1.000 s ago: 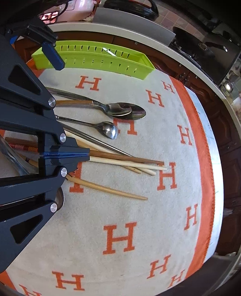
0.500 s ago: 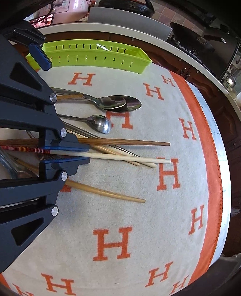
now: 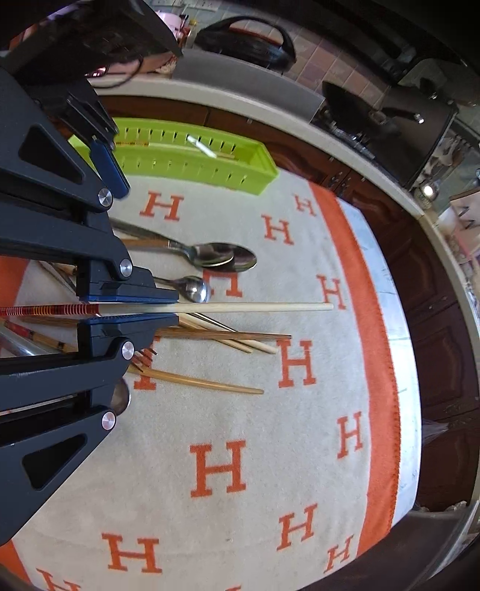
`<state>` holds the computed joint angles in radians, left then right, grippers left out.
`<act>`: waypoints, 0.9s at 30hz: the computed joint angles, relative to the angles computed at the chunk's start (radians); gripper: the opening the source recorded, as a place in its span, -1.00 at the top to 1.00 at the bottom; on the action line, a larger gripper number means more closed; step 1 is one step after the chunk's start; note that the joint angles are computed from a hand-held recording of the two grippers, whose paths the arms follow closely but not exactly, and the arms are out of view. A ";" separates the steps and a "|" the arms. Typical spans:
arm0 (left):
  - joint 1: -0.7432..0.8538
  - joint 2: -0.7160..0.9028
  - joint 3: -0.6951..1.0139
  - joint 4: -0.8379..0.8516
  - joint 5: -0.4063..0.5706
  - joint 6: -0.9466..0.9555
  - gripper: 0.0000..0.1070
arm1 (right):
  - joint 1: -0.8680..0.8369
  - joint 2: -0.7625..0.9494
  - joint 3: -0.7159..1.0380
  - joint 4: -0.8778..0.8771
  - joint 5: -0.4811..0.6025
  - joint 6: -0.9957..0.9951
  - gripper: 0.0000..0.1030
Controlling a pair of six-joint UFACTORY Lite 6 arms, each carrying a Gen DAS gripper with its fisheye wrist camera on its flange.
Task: Organize utensils
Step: 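Grasp a light wooden chopstick with the right tool and lift it, then grasp a brown wooden chopstick with the left tool while the right tool holds its chopstick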
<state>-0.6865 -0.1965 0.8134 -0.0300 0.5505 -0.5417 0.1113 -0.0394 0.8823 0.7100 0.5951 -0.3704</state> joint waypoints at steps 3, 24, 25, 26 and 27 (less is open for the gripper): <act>0.021 0.087 0.065 -0.130 -0.021 0.142 0.20 | -0.082 -0.117 -0.062 0.050 0.060 -0.044 0.90; 0.079 0.554 0.406 -0.434 0.009 0.346 0.82 | -0.547 -0.343 -0.244 0.155 0.315 -0.309 0.90; 0.076 0.567 0.414 -0.424 0.009 0.335 0.82 | -0.552 -0.346 -0.246 0.155 0.317 -0.311 0.90; 0.077 0.576 0.421 -0.421 0.011 0.332 0.82 | -0.559 -0.351 -0.248 0.153 0.322 -0.312 0.90; 0.070 0.589 0.431 -0.404 0.011 0.314 0.82 | -0.564 -0.355 -0.250 0.153 0.324 -0.316 0.90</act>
